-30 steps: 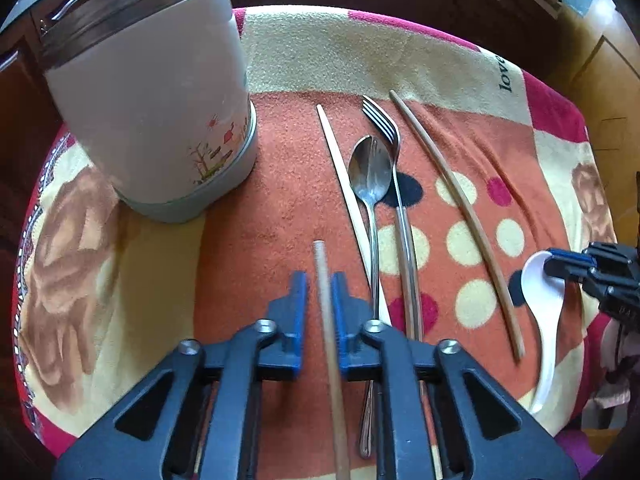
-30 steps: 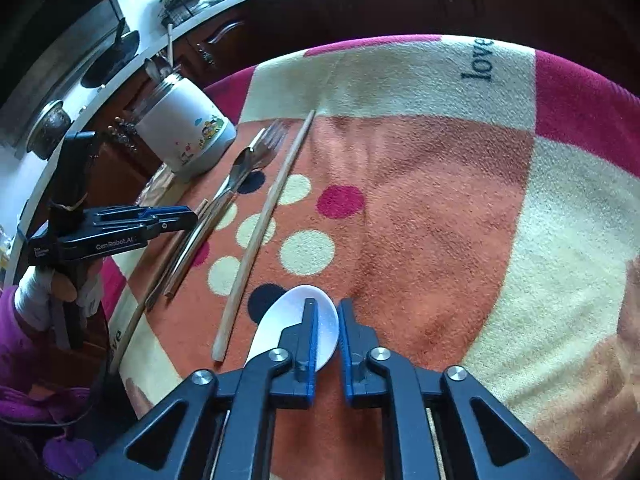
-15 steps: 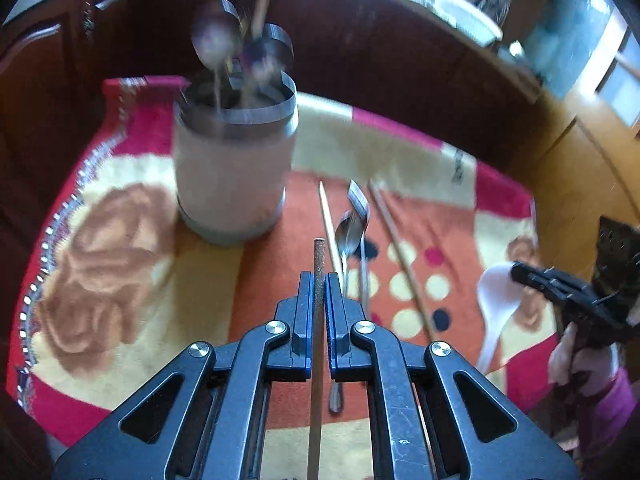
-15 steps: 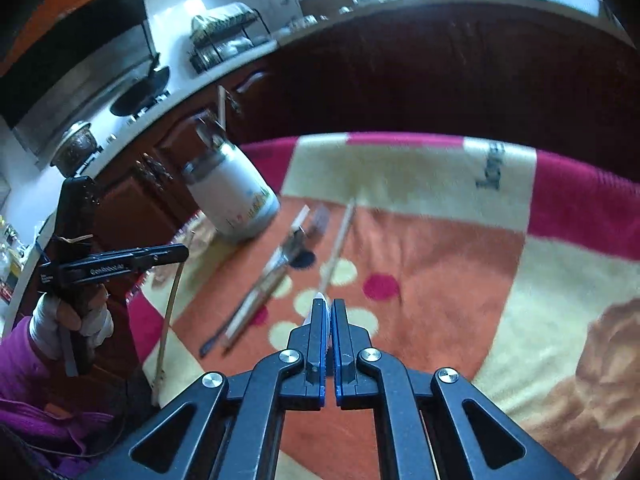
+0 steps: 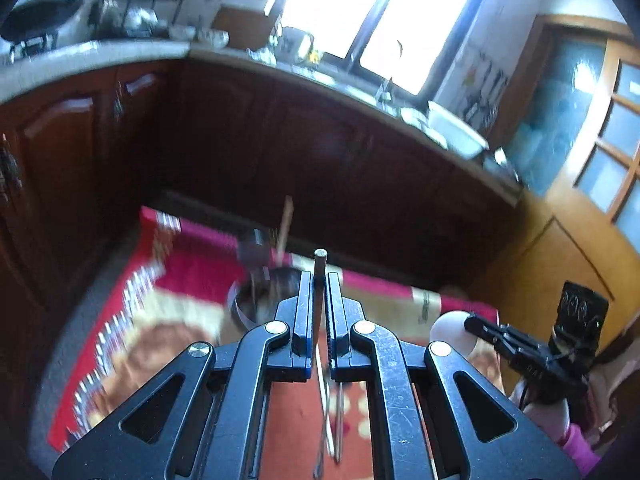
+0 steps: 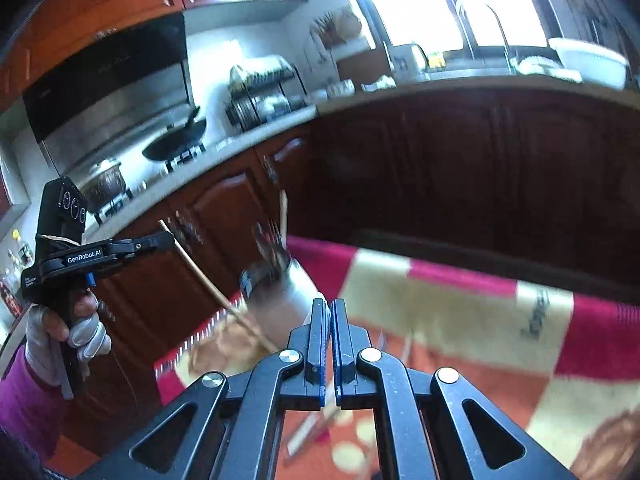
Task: Organize utensils
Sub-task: 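Lift the chopstick and ceramic spoon and carry both tools over the jar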
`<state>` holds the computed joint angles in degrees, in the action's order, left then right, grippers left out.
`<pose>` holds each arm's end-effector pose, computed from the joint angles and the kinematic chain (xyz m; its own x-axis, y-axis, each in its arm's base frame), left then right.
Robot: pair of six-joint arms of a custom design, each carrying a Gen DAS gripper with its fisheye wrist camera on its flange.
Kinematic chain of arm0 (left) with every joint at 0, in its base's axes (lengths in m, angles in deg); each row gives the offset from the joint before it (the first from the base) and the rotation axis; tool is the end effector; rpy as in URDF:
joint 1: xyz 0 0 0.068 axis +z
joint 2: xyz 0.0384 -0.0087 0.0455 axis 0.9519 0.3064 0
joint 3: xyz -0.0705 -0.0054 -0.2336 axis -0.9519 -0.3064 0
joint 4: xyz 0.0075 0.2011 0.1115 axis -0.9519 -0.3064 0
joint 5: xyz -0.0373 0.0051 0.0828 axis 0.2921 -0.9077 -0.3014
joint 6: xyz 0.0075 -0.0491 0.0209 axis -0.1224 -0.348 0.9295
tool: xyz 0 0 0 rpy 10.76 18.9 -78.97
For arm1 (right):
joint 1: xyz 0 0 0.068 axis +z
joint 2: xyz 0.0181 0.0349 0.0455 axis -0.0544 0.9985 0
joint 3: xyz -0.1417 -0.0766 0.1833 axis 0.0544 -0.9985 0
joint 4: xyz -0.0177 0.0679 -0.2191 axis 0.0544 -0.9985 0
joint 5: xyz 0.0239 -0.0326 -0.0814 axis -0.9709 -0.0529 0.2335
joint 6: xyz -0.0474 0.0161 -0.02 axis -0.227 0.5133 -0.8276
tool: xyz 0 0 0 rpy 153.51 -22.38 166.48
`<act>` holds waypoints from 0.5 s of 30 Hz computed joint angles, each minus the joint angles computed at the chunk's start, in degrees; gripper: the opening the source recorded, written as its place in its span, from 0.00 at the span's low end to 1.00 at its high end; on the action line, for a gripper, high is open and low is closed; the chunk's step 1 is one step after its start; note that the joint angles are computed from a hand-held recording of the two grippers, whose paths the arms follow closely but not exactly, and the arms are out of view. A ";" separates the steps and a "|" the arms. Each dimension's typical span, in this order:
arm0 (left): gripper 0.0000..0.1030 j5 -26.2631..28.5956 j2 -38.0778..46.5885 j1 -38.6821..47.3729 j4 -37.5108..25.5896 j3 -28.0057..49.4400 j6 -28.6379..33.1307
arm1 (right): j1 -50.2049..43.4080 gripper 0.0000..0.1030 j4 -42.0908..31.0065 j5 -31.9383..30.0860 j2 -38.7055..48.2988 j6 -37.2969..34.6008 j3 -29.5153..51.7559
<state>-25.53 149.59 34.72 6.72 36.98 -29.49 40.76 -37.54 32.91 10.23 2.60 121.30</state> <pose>0.1496 -0.1047 0.3951 -0.6176 -0.2513 -0.7453 0.1044 0.9130 -0.3943 0.1545 0.1474 0.3307 -0.5773 -0.0643 -0.8140 -0.5080 0.8088 0.2964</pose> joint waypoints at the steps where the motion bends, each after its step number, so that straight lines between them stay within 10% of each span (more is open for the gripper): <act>1: 0.04 1.28 1.73 2.49 -0.61 3.55 1.59 | 0.28 0.02 0.58 0.51 2.25 -0.43 2.55; 15: 0.04 12.10 16.31 18.60 -8.02 27.69 13.01 | 4.02 0.02 1.60 8.15 35.01 -8.85 37.16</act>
<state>-13.43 165.90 53.33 -1.30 64.67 -16.48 44.78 -35.94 41.06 45.25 -6.25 158.46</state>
